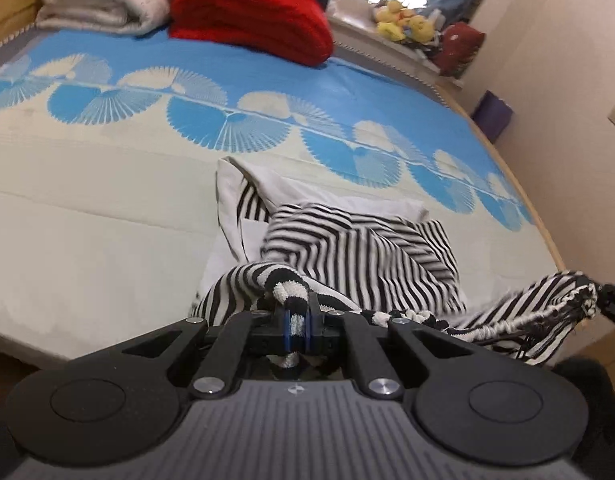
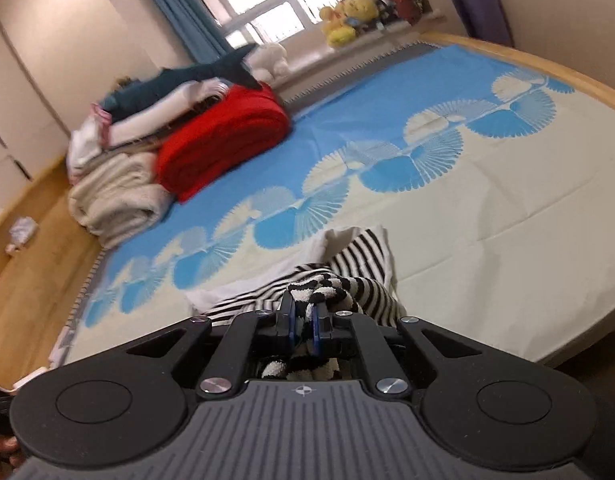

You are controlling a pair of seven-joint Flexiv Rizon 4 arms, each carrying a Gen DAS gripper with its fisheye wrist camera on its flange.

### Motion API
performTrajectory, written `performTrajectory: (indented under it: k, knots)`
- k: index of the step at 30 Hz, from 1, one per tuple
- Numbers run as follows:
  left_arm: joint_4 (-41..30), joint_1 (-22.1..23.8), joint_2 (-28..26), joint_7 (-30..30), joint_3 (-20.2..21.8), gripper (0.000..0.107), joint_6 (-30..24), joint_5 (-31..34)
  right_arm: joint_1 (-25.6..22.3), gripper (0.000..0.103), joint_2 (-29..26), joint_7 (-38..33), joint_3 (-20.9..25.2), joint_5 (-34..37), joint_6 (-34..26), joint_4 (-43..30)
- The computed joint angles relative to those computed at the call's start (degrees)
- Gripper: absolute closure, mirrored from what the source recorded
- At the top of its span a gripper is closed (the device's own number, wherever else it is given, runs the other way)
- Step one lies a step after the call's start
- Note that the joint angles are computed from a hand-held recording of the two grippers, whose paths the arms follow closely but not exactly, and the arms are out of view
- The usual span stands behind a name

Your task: Fold small clothes

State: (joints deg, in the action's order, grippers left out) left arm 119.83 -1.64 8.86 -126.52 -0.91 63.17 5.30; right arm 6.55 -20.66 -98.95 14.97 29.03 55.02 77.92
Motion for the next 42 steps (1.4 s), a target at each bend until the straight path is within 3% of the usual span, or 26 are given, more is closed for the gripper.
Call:
performTrajectory:
  k: [4,9,12,13,14,16,18,21,23,26,27,29,33,36,42]
  knots:
    - [-5.7,1.7,-9.1,6.0,1.7,0.1,0.2,-4.1,3.8,0.096,-9.3,4.1,-1.9,-6.3,-2.0,-9.7]
    - [-13.9,3.2,-21.1,12.1,2.9,0.1,0.9,-8.0,8.1,0.096,-24.0,8.0,-3.9,-16.2,-10.4,-28.2]
    - [-14.3,3.9,-25.6,14.8,2.9,0.094,5.3,-12.0,9.7,0.096,-33.0,11.4,-4.8,-19.7,-17.1,-41.0]
    - [-14.5,4.2,-26.4,15.5,2.7,0.092,4.0,-14.0,10.0,0.095,-35.3,12.3,-5.0,-20.3,-18.7,-44.1]
    - [-14.6,4.6,-26.8,15.6,2.4,0.091,3.1,-16.5,9.9,0.095,-36.8,13.0,-4.1,-21.5,-18.6,-45.3]
    - [-12.0,6.6,-26.4,19.0,-0.4,0.089,7.4,-24.4,10.3,0.091,-36.7,11.7,-6.2,-19.0,-17.2,-43.7]
    - [-8.7,8.7,-25.3,24.4,-4.0,0.088,12.6,-33.5,10.3,0.083,-37.7,15.9,-6.2,-21.5,-18.8,-45.2]
    - [-5.4,8.1,-23.3,26.8,-4.3,0.084,17.1,-40.0,9.2,0.079,-36.7,16.2,-5.0,-19.6,-12.9,-43.5]
    - [-5.4,5.1,-22.5,22.3,0.1,0.072,18.4,-35.2,9.9,0.071,-34.7,16.8,-7.3,-21.6,-6.5,-38.9]
    - [-3.2,4.7,-20.6,21.0,1.4,0.071,20.8,-34.0,8.7,0.071,-32.6,18.0,-6.7,-22.4,-2.8,-34.9]
    - [-3.5,3.7,-20.2,19.4,3.4,0.071,19.8,-30.6,8.2,0.071,-32.0,17.8,-6.3,-22.6,-2.3,-33.6]
    - [-4.5,2.6,-19.6,18.0,5.7,0.062,16.0,-24.5,8.0,0.07,-31.1,16.3,-6.1,-24.2,-2.9,-31.6]
    - [-6.9,2.5,-19.9,21.3,5.5,0.05,9.8,-17.4,7.6,0.067,-30.7,7.8,-3.7,-25.8,-8.2,-31.1]
    - [-9.3,1.5,-21.3,20.1,6.4,0.044,7.3,-11.7,9.1,0.061,-29.6,2.8,-4.8,-28.1,-6.3,-27.6]
    - [-16.2,-0.9,-25.9,14.4,8.8,0.035,3.5,-2.4,11.4,0.053,-32.0,1.6,-6.4,-30.6,-4.9,-29.5]
